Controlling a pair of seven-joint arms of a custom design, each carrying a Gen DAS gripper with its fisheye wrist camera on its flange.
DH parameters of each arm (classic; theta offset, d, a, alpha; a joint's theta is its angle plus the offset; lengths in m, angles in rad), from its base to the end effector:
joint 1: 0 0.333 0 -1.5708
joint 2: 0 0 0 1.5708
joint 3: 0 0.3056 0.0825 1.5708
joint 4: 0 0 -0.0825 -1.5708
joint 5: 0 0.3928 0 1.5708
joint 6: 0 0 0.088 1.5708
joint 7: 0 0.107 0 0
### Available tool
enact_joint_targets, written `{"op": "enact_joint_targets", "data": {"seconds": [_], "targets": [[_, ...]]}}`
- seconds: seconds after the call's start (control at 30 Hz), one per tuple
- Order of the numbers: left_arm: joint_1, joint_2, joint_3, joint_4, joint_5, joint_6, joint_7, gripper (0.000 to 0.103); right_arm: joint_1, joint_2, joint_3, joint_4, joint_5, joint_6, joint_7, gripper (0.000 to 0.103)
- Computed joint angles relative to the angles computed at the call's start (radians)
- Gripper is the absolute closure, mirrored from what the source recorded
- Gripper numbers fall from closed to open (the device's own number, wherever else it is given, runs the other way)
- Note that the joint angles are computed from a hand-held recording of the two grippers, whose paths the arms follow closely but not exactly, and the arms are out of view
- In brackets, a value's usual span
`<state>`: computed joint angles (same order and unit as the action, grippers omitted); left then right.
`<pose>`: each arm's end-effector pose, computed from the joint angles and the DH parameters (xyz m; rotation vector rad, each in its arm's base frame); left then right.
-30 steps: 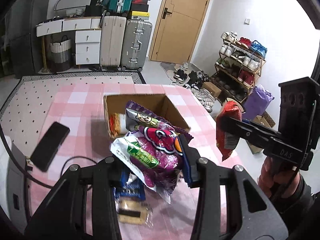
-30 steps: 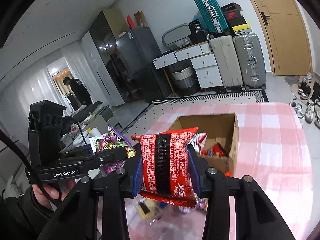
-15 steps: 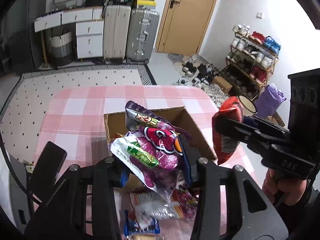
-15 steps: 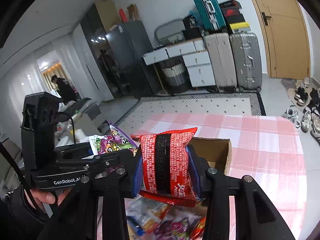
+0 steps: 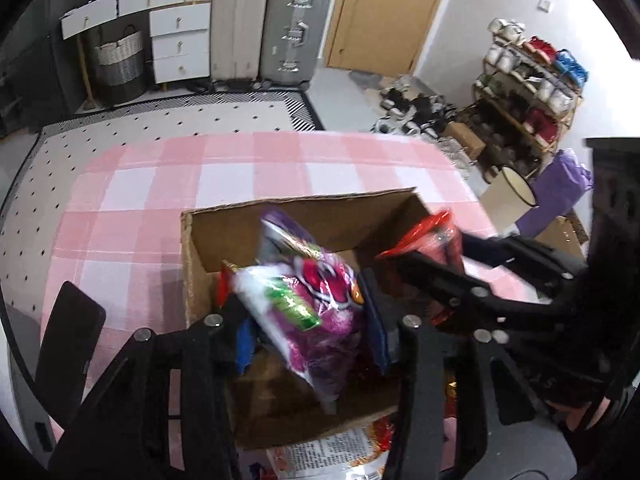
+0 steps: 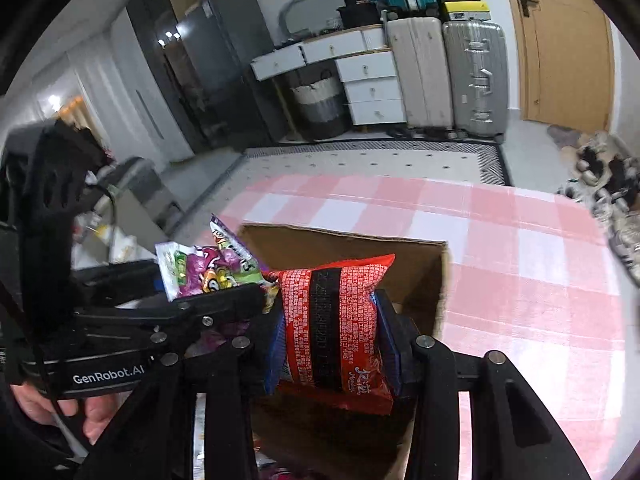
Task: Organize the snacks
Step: 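Open both tools to release the bags and withdraw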
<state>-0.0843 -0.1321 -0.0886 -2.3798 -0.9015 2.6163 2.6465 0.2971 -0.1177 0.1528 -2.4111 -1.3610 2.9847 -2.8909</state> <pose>0.5100 -0.0714 0.3903 -1.4109 2.4789 -0.9584 0.4154 0.2772 0.3784 -1.6159 1.7379 -0.5239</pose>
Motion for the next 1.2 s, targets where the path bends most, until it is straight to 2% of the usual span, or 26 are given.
{"op": "enact_joint_targets", "data": {"seconds": [0.07, 0.1, 0.13, 0.17, 0.2, 0.3, 0.37, 0.47, 0.57, 0.7, 0.83, 0.9, 0.97, 1.1, 1.2], "targets": [[-0.002, 0.007, -0.003, -0.005, -0.003, 0.020, 0.002, 0.045, 0.002, -0.022, 0.012, -0.006, -0.053, -0.043, 0.027, 0.045], [-0.003, 0.006, -0.001, -0.009, -0.021, 0.028, 0.020, 0.042, 0.006, -0.034, 0.018, -0.012, -0.064, -0.072, 0.029, 0.037], [-0.001, -0.003, 0.007, -0.016, -0.038, 0.019, 0.041, 0.034, 0.009, -0.050, 0.024, -0.019, -0.089, -0.093, 0.050, 0.034], [0.000, -0.010, 0.011, -0.023, -0.057, 0.023, 0.055, 0.024, 0.008, -0.067, 0.027, -0.025, -0.142, -0.090, 0.101, 0.030], [0.000, -0.020, 0.017, -0.031, -0.085, 0.026, 0.075, 0.021, 0.010, -0.082, 0.024, -0.032, -0.165, -0.081, 0.125, 0.026], [0.003, -0.076, 0.035, -0.071, -0.144, 0.004, 0.132, 0.020, 0.020, -0.137, 0.028, -0.061, -0.237, -0.081, 0.220, 0.020], [-0.002, -0.120, 0.035, -0.108, -0.148, 0.027, 0.149, 0.020, 0.034, -0.174, 0.035, -0.082, -0.266, -0.097, 0.256, 0.019], [-0.015, -0.193, 0.048, -0.162, -0.151, 0.048, 0.171, 0.019, 0.056, -0.227, 0.050, -0.114, -0.222, -0.124, 0.232, 0.019], [-0.038, -0.268, 0.069, -0.218, -0.162, 0.064, 0.198, 0.018, 0.065, -0.284, 0.070, -0.147, -0.224, -0.143, 0.268, 0.016], [-0.066, -0.380, 0.091, -0.295, -0.149, 0.095, 0.215, 0.018, 0.079, -0.360, 0.100, -0.196, -0.157, -0.173, 0.238, 0.015], [-0.080, -0.510, 0.122, -0.372, -0.113, 0.085, 0.190, 0.016, 0.083, -0.435, 0.131, -0.242, -0.096, -0.187, 0.220, 0.015], [-0.082, -0.582, 0.134, -0.415, -0.091, 0.089, 0.175, 0.012, 0.087, -0.481, 0.150, -0.271, -0.055, -0.197, 0.202, 0.014], [-0.093, -0.641, 0.152, -0.451, -0.076, 0.098, 0.170, 0.001, 0.089, -0.524, 0.174, -0.296, -0.023, -0.203, 0.194, 0.014], [-0.089, -0.769, 0.178, -0.515, -0.018, 0.078, 0.132, 0.001, 0.098, -0.616, 0.235, -0.345, 0.048, -0.232, 0.184, 0.004], [-0.071, -0.869, 0.189, -0.563, 0.034, 0.054, 0.086, 0.001, 0.112, -0.680, 0.271, -0.380, 0.097, -0.236, 0.179, 0.003]]}}
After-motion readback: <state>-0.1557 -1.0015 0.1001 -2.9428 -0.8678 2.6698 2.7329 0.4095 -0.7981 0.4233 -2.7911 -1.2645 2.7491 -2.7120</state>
